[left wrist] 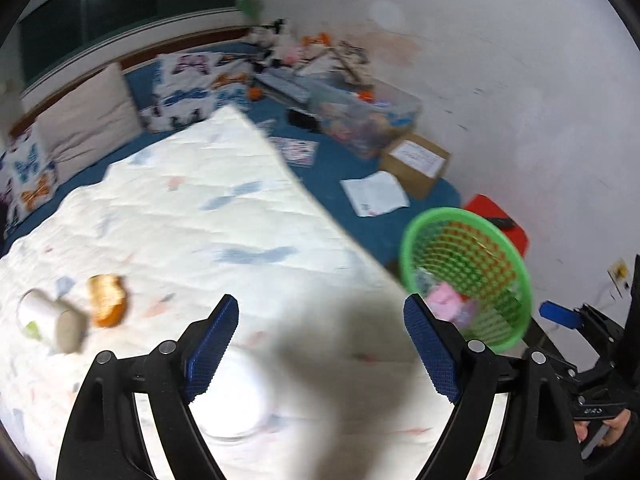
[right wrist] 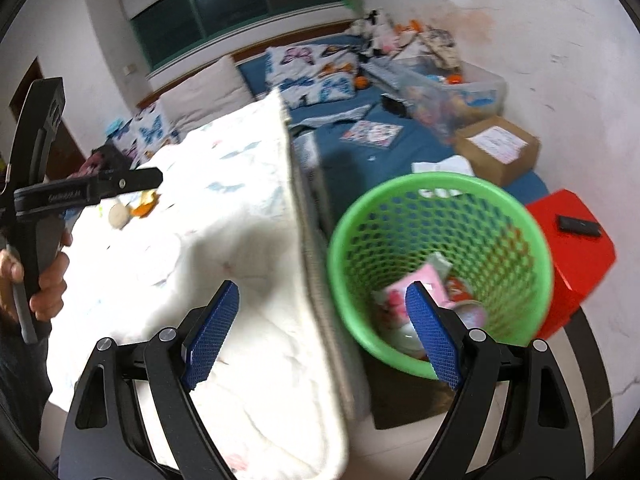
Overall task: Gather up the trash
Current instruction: 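Move both open grippers back over the bed, then close the left gripper on the orange bread slice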
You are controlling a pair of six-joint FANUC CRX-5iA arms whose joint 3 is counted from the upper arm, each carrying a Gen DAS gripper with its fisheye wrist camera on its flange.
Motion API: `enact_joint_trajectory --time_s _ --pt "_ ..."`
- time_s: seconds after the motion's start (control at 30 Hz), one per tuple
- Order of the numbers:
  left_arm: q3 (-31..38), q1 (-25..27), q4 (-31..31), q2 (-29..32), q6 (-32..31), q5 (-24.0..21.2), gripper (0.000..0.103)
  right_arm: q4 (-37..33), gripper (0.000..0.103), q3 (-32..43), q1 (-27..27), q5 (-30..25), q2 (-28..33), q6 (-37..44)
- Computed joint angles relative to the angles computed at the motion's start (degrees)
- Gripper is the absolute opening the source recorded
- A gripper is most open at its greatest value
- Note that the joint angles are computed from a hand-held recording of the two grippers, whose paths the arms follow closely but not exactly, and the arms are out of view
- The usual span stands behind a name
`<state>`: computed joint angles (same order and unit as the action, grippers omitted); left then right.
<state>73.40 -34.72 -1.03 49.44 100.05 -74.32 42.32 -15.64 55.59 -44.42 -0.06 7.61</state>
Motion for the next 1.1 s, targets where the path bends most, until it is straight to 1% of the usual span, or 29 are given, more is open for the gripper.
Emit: enact_joint_trajectory --time_s 0.07,0.13,0.2,0.27,0.3,0.4,0.47,0.6,0.63,0.7,0.73,0.77,0.8,0.87,0.93,1.03,1.1 --pt "-3.61 0.86 -3.34 -2.61 1.39 0.83 0.082 -1.44 0.085 2.18 0.04 0.61 1.84 2.34" --pt "-4.90 1.71 -5.94 -3.70 2.19 0.55 0.082 -2.71 0.085 4.23 0.07 1.38 3.52 4.65" --pt "-7.01 3.04 -6.32 -4.84 3.27 0.93 0.082 -3.93 0.085 6.26 0.16 1.60 5.04 6.78" --pt "-7.70 4.08 -7.40 -5.23 4.84 0.41 0.082 -5.24 0.085 8.80 0.33 1.37 6.95 9.38" --pt "-9.18 4.59 -7.28 -5.96 4.99 0.85 0.082 -5.75 0.085 9.70 0.33 1.30 7.62 10.36" --pt "-10.38 5.61 -8.55 -6.37 4.80 0.13 0.082 -7.87 0.085 12.34 0.29 1.52 9.52 13.57" --pt "-11.63 6.87 -7.57 -6.55 4.39 0.17 0.082 -8.66 0.085 13.82 0.45 1.21 10.69 14.96" --pt "-9.89 8.03 -6.81 -4.54 3.25 -1.71 0.081 -11.09 0.085 16.20 0.29 1.71 12.35 17.71" --pt "-9.17 8.07 -7.41 -3.91 3.05 -2.36 0.081 -11.65 0.085 16.87 0.25 1.85 12.84 18.53" --pt "-9.14 8.31 -7.50 -3.37 2.47 -2.79 0.077 -12.50 0.085 17.70 0.18 2.04 13.46 19.59" --pt "-9.30 8.48 -7.44 -3.11 1.81 -2.83 0.071 -13.08 0.085 18.25 0.09 2.20 13.86 20.29" --pt "-9.22 8.49 -7.90 -2.79 1.24 -3.12 0.070 -13.48 0.085 18.49 0.01 2.34 14.04 20.77" --pt "-8.77 8.38 -8.68 -2.38 1.02 -3.63 0.068 -14.11 0.085 18.96 -0.07 2.39 14.41 21.48" --pt "-7.64 8.55 -9.04 -1.27 0.12 -4.78 0.061 -14.86 0.085 19.39 -0.18 2.58 14.84 22.34" --pt "-6.86 8.61 -9.63 -0.61 -0.41 -5.30 0.060 -16.17 0.085 20.26 -0.44 2.53 15.50 23.67" --pt "-6.61 8.34 -11.48 -0.31 -1.49 -4.61 0.058 -17.36 0.085 21.16 -0.59 2.34 16.21 24.61" --pt "-6.40 8.50 -11.51 0.02 -2.73 -4.21 0.058 -18.09 0.085 21.68 -0.70 2.15 16.66 25.26"
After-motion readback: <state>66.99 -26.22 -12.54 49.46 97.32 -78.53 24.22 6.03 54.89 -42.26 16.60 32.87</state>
